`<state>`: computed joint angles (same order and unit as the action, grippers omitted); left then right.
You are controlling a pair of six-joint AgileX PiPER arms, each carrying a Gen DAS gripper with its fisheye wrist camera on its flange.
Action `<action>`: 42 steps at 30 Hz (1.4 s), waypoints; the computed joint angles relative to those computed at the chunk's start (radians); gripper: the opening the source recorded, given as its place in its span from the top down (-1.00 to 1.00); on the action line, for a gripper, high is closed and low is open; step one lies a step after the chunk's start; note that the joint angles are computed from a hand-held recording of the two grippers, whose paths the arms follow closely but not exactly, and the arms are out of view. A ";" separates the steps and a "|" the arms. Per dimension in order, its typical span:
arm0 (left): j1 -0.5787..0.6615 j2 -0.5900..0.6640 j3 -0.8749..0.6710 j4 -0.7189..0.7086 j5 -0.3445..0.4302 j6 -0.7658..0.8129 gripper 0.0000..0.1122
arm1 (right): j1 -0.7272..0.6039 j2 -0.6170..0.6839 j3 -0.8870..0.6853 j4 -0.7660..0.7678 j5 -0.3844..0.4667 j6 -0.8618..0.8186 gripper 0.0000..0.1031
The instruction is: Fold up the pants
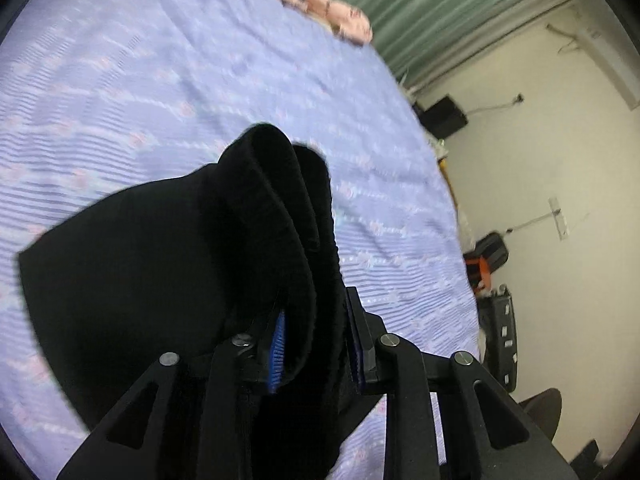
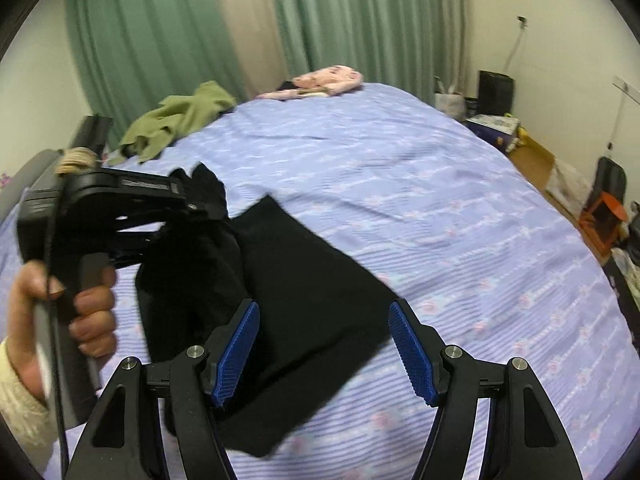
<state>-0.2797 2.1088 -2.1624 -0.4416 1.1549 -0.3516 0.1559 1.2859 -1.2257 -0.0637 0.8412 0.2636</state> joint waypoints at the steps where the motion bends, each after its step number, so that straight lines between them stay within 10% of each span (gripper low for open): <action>1: -0.007 0.037 -0.049 -0.005 0.024 -0.014 0.41 | -0.009 0.004 0.005 -0.004 -0.004 0.004 -0.33; 8: -0.006 -0.090 0.036 0.001 -0.089 0.093 -0.24 | -0.083 0.030 0.026 0.087 -0.078 -0.073 -0.33; 17: 0.056 -0.518 0.751 0.154 -0.207 0.215 -0.22 | -0.179 0.241 -0.022 0.494 -0.115 -0.444 -0.33; 25: -0.079 -0.664 1.017 0.294 -0.271 0.078 -0.20 | -0.262 0.486 -0.093 0.750 -0.072 -0.446 -0.24; 34: -0.080 -0.682 1.012 0.297 -0.271 0.026 -0.20 | -0.180 0.398 -0.124 0.450 -0.148 -0.304 0.22; 42: -0.097 -0.746 1.015 0.439 -0.243 -0.049 -0.24 | -0.120 0.363 -0.135 0.161 -0.116 -0.103 -0.37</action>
